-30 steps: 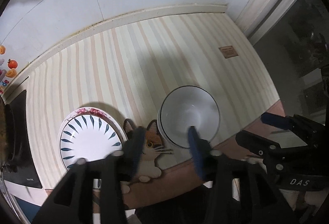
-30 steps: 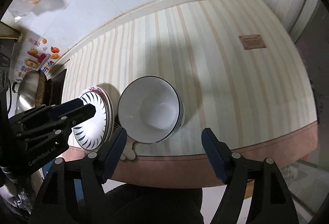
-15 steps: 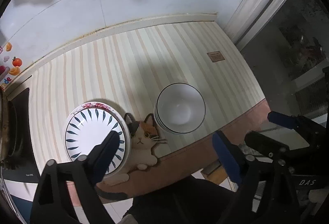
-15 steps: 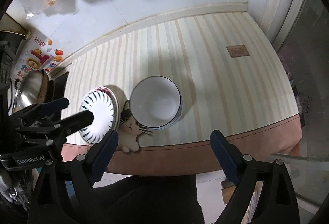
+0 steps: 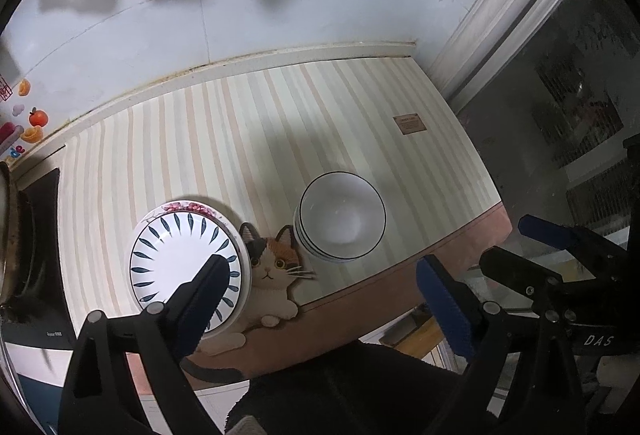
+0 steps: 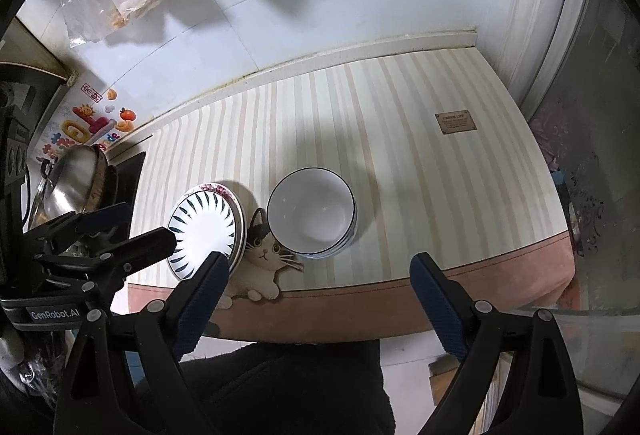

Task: Organize plates and bowls
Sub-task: 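Reach both tools to the bowl stack and grip its rim, then lift the bowl stack with both tools and lower it onto the plates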

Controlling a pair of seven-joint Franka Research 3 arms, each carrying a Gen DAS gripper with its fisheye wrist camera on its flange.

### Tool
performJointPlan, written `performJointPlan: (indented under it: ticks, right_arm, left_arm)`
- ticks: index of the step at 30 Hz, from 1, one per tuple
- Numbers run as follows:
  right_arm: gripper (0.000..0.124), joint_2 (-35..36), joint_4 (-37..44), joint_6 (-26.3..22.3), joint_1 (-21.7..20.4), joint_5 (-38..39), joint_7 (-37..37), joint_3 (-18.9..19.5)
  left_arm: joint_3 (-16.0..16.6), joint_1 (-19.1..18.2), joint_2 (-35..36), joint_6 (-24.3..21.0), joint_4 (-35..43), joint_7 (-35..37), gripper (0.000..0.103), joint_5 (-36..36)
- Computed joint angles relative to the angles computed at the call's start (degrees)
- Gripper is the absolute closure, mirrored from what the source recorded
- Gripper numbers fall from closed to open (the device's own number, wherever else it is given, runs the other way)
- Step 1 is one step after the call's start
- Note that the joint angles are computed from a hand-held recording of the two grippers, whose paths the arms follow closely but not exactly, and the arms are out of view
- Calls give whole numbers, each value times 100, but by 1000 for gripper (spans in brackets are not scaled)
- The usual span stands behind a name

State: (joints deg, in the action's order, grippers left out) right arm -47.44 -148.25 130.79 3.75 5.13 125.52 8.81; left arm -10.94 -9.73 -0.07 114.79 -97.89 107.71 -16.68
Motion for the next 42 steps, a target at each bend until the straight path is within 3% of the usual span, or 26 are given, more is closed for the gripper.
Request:
performJointPlan:
  ticks: [6, 10, 12, 17, 20, 24, 26, 30, 32, 35, 36, 42]
  right_arm:
    - [28, 91, -233, 424, 37, 191, -238, -272]
    - [27, 399, -559, 1145, 202, 660, -805, -693]
    - [27, 691, -704, 1511, 299, 1009, -1158, -944]
    - [27, 1623, -818, 2363, 842, 2358, -2418, -1721]
    - [27, 2314, -664, 2528, 1299, 3409, -3418, -2255]
    - [27, 3277, -209, 2168, 1869, 5279, -5194, -3002]
    - [27, 3679, 14, 1912, 1902, 6039, -5973, -3135]
    - [29, 4296, 340, 1435, 1672, 6652, -6533, -3047]
    - [36, 4525, 458, 1157, 1506, 6889, -6687, -2981]
    - [57, 4772, 604, 900, 1280, 7067, -6758, -2807]
    - [66, 4839, 645, 803, 1198, 7155, -6825, -2750]
    - [69, 4911, 681, 753, 797, 7449, -7052, -2322]
  left_arm:
    - [-52, 47, 555, -213, 412, 22, 7, -303]
    - [-149, 58, 902, 581, 333, -40, 7, -335]
    - [-198, 44, 1183, 744, 465, -144, 7, -183]
    - [-342, 32, 2016, 600, 1042, -212, 7, 181]
    - [-406, 2, 2598, 127, 1554, -347, 7, 408]
    - [-450, 0, 3259, -479, 2211, -719, 7, 504]
    - [-469, 24, 3463, -633, 2399, -929, 8, 477]
    - [-585, 102, 3975, -1246, 3007, -1108, 11, 316]
    - [-681, 152, 4211, -1523, 3288, -1080, 22, 157]
    - [-745, 154, 4468, -1881, 3598, -1099, 40, 36]
    - [-739, 133, 4526, -1985, 3673, -1142, 41, 32]
    - [-720, 202, 4324, -1764, 3362, -1168, 43, -83]
